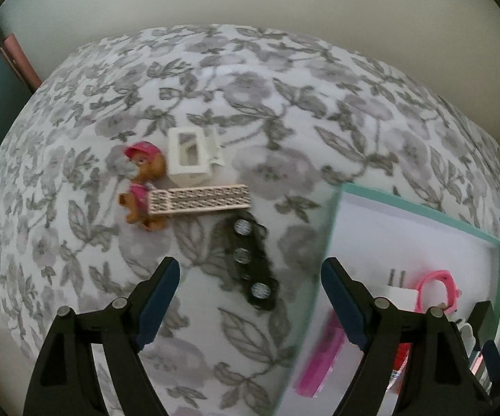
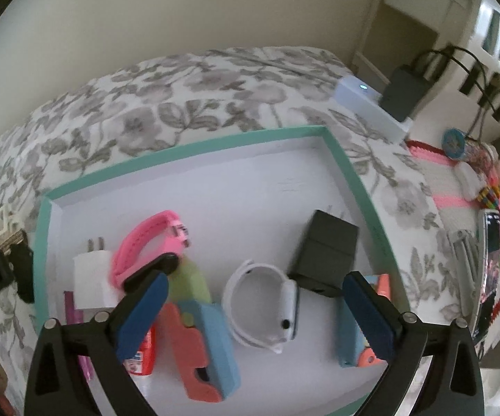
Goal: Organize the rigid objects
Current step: 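Move both tools back over the toy car and dog figure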
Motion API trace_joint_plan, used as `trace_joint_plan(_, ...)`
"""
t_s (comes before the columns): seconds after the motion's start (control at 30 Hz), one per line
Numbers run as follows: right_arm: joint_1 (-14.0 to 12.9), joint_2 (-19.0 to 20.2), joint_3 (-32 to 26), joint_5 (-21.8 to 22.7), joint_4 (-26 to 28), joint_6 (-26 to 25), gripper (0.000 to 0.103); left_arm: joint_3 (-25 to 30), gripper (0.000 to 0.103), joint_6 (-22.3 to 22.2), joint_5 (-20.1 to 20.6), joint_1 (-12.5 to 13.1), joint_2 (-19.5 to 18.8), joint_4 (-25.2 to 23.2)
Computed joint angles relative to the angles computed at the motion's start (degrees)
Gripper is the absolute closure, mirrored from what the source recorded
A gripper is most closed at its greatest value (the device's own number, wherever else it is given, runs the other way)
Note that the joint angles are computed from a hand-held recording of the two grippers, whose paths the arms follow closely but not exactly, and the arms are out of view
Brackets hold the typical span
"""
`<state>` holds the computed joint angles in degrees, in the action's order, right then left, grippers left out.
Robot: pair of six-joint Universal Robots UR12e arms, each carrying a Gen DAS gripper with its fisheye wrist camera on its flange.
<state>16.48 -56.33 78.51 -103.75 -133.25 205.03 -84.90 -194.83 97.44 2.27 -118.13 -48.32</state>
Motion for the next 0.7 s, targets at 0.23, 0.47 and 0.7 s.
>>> trace_joint_plan(0.23, 0.82, 0.44, -0.68, 0.96, -0.92, -2.71, 0.001, -0.62, 0.019, 3.85, 5.15, 1.46, 0.35, 2.09)
trace_joint_plan(0.47, 1.64, 0.84, -1.7, 4.13, -3.06, -4.87, 0.001, -2.66, 0.019, 5.06, 6.64, 3.91, 1.54, 6.4)
trace_joint_plan(0.7, 3.13, 2.15, -4.14, 9.31, -6.75, -7.68, 0.001, -4.05, 0.019, -2.0, 1.73, 8.11, 2.63, 6.95)
